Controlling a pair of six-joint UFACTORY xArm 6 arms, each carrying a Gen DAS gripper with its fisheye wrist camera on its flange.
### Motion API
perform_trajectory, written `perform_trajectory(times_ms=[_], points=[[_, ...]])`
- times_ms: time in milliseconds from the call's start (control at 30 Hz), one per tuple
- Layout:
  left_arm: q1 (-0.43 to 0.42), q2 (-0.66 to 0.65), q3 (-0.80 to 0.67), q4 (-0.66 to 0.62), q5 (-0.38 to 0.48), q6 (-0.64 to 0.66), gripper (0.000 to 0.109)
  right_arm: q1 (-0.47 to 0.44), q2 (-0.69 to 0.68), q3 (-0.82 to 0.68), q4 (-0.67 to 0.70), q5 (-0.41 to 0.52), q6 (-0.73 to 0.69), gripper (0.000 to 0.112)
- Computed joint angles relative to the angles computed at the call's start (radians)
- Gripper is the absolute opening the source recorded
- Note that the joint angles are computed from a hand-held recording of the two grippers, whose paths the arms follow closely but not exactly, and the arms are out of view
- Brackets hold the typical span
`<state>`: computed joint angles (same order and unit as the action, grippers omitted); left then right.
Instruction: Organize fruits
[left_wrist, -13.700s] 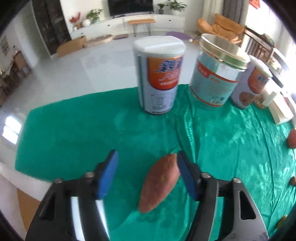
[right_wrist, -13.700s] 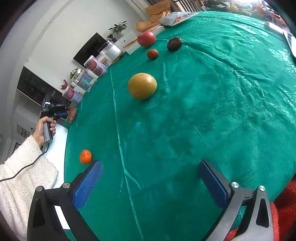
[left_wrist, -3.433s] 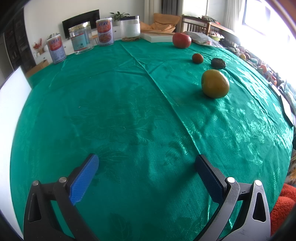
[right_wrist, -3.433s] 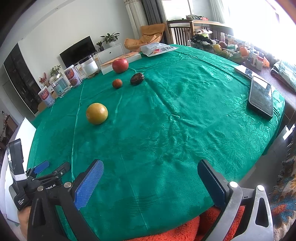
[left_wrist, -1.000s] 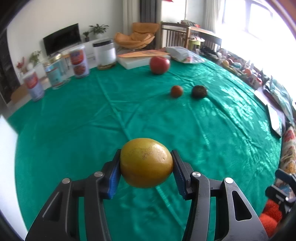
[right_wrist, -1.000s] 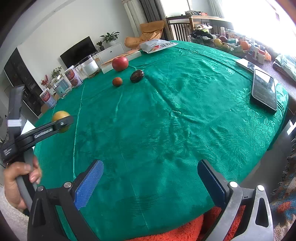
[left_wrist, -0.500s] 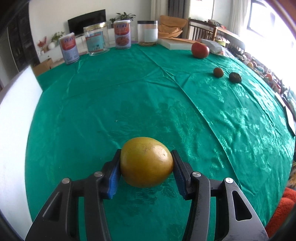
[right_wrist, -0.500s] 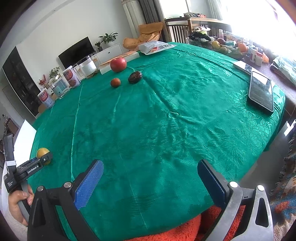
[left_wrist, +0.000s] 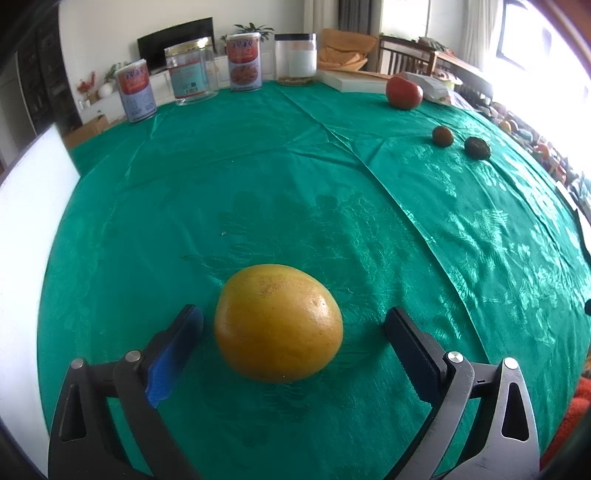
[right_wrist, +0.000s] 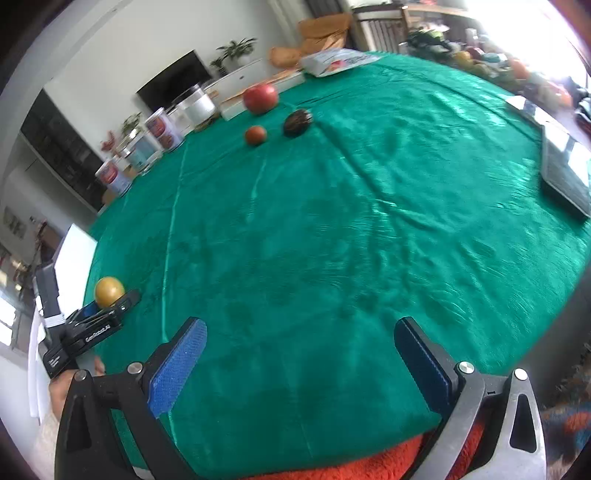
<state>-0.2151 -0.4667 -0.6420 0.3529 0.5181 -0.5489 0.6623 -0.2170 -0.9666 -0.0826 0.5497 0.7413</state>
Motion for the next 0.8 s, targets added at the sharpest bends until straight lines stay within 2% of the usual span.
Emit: perform_trajectory(times_ms=[67,133,200,233,333,467,500,533,567,633,800], points=[[-0.004,0.006,-0.005,0.003,0.004,0.001,0.103,-0.051,0.053,-0.056,0.002,-0.04,-0.033,0.101],[-0.004,0.008,-0.006,-0.004,0.001,0.004,0.102,-0.101,0.147,-0.17,-0.128,-0.036,-0.025,0.101],[-0.004,0.007,-0.005,-0.005,0.0,0.005,0.103,-0.127,0.295,-0.351,-0.235,0.05,-0.097,0.101],[-0.004,0.007,-0.004,-0.005,0.0,0.004,0.103,-0.137,0.367,-0.434,-0.238,0.074,-0.154,0.101],[-0.004,0.007,-0.004,-0.005,0.0,0.004,0.103,-0.158,0.559,-0.661,-0.142,0.117,-0.334,0.101],[-0.004,0.008,-0.005,-0.004,0.0,0.003,0.103,-0.156,0.766,-0.942,-0.15,0.218,-0.382,0.098],[-0.004,0.008,-0.005,-0.004,0.0,0.003,0.103,-0.147,0.824,-1.033,-0.185,0.284,-0.383,0.096],[-0.004,0.008,-0.005,-0.004,0.0,0.003,0.103,-0.139,0.865,-1.09,-0.217,0.325,-0.386,0.085],[-0.004,0.008,-0.005,-0.004,0.0,0.003,0.103,-0.137,0.878,-1.108,-0.214,0.324,-0.389,0.076],[-0.005,0.007,-0.005,-0.004,0.001,0.002,0.102,-0.133,0.883,-1.123,-0.24,0.333,-0.36,0.045],[-0.005,0.008,-0.005,-0.003,0.0,0.001,0.103,-0.123,0.73,-0.91,-0.149,0.235,-0.313,0.044]])
